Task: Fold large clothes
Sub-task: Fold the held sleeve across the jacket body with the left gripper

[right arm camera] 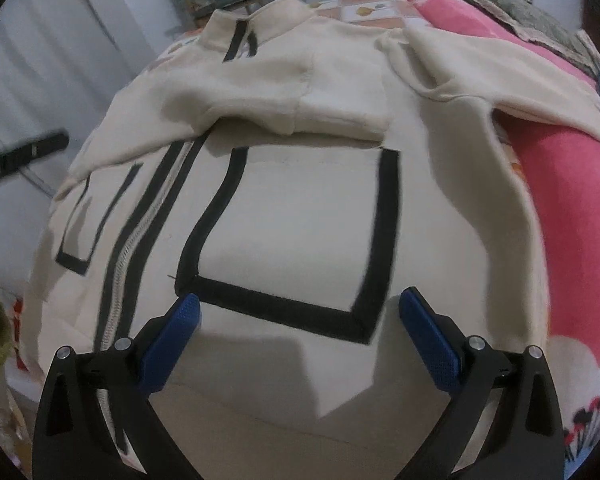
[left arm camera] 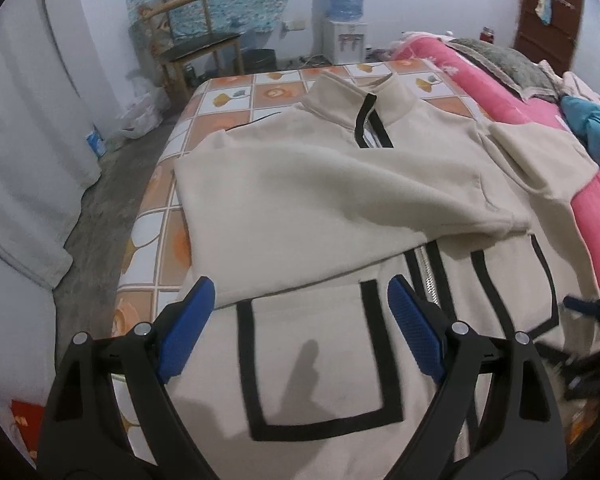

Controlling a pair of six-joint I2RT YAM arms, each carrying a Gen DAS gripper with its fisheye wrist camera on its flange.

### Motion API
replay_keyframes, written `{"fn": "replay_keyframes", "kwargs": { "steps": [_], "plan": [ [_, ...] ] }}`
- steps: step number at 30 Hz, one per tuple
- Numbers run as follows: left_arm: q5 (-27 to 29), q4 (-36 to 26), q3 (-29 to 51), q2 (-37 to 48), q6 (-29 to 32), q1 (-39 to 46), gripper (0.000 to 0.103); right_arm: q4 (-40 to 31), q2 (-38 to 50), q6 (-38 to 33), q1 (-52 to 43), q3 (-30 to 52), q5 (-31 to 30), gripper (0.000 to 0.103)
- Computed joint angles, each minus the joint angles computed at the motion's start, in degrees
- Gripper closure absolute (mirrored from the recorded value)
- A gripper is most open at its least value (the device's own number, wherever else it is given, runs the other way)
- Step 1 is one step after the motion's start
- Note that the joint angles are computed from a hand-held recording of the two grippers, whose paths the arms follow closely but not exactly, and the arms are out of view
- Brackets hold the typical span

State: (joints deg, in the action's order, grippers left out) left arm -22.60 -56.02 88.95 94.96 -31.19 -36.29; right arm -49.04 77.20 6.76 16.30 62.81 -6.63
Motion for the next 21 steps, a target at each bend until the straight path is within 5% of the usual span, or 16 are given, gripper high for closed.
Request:
{"fn": "replay_keyframes", "kwargs": {
  "steps": [5, 11, 16, 21],
  "plan": [
    [1.7, 6.4, -9.5, -5.6, 4.4, 1.8, 0.019, -5.2, -2.0, -0.2, -5.3, 7.6, -3.0, 0.006],
    [0.7, 11.1, -17.3, -9.2, 8.4, 1.9, 0.038, -8.6, 10.1, 0.7, -12.8, 22.8, -13.7, 0.010],
    [-0.3, 12.7, -20.5, -9.8, 9.9, 2.6, 0.046, -8.4, 23.1, 2.7, -10.0, 33.6, -12.4, 0.016],
    [-1.7, 12.9, -22.4, -8.9, 10.3, 3.4, 0.059, -8.6, 32.5, 3.2, -8.5, 39.8, -10.0, 0.036]
  ]
}}
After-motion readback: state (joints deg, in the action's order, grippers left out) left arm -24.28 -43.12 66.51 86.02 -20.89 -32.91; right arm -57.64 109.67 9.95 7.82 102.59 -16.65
